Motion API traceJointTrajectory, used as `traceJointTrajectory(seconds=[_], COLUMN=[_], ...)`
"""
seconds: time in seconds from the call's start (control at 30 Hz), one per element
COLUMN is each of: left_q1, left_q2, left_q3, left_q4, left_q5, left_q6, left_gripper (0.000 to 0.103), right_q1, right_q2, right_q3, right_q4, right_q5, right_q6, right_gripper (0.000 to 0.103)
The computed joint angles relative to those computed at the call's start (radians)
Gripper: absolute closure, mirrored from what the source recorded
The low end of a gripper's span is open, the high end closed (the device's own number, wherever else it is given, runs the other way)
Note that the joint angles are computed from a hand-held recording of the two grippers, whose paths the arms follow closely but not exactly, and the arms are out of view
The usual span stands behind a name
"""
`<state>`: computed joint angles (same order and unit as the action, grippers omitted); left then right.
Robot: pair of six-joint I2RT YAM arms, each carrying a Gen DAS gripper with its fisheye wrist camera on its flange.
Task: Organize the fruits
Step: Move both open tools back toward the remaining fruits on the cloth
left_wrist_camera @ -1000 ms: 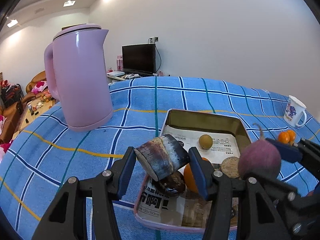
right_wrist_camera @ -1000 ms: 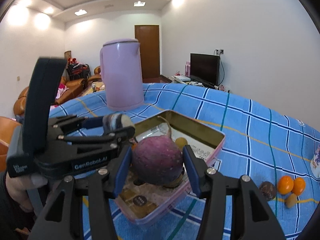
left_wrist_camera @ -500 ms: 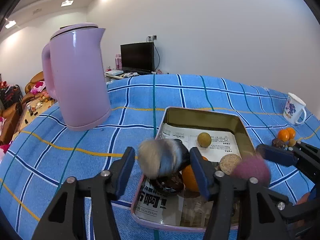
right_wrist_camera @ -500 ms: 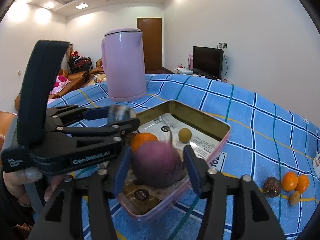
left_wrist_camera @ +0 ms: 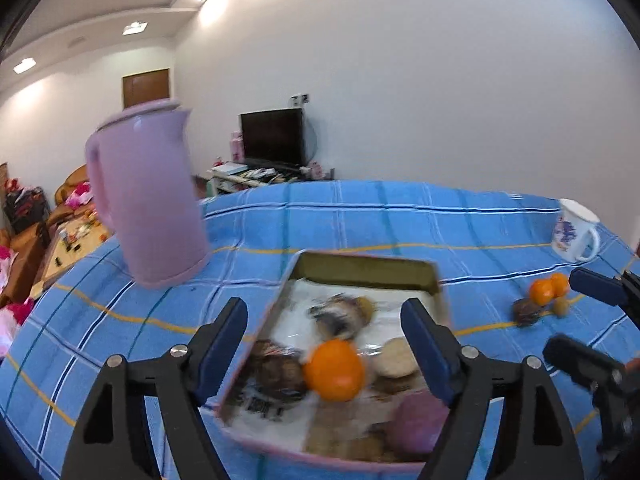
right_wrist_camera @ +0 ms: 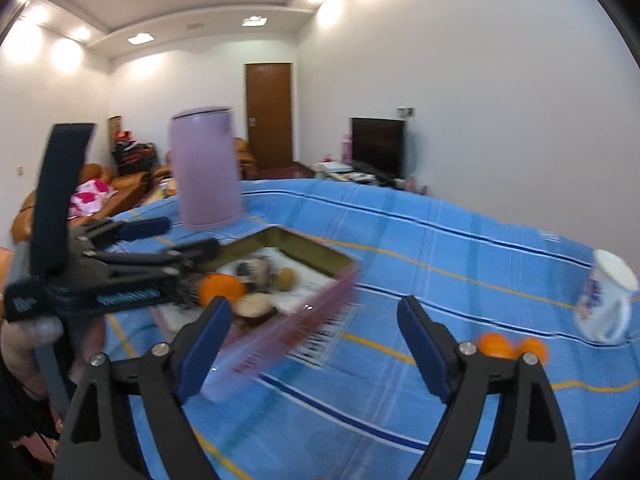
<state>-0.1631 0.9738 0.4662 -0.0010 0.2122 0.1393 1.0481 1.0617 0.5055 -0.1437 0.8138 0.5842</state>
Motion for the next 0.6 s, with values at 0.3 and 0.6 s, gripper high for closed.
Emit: traceJointTrajectory(seconds=[0.3,0.6], left_q1=[-0.369,-0.562], left_q2=[0.059,0.344], left_q3=[0.084,0.224], left_q4=[-0.05,-0.044], left_q5=[-0.226,-0.277], left_q6=[-0.095,-0.169], left_gripper=[0.023,0.023], right_q1=[-0.169,-0.713], right_q2=[-0.346,-0.478], right_q3=[-0.091,-0.171], right_q4=[-0.498,-0.325], right_q5=[0.088,-0.325], right_q6=[0.294,-0.026], right_gripper=[0.017,0.034])
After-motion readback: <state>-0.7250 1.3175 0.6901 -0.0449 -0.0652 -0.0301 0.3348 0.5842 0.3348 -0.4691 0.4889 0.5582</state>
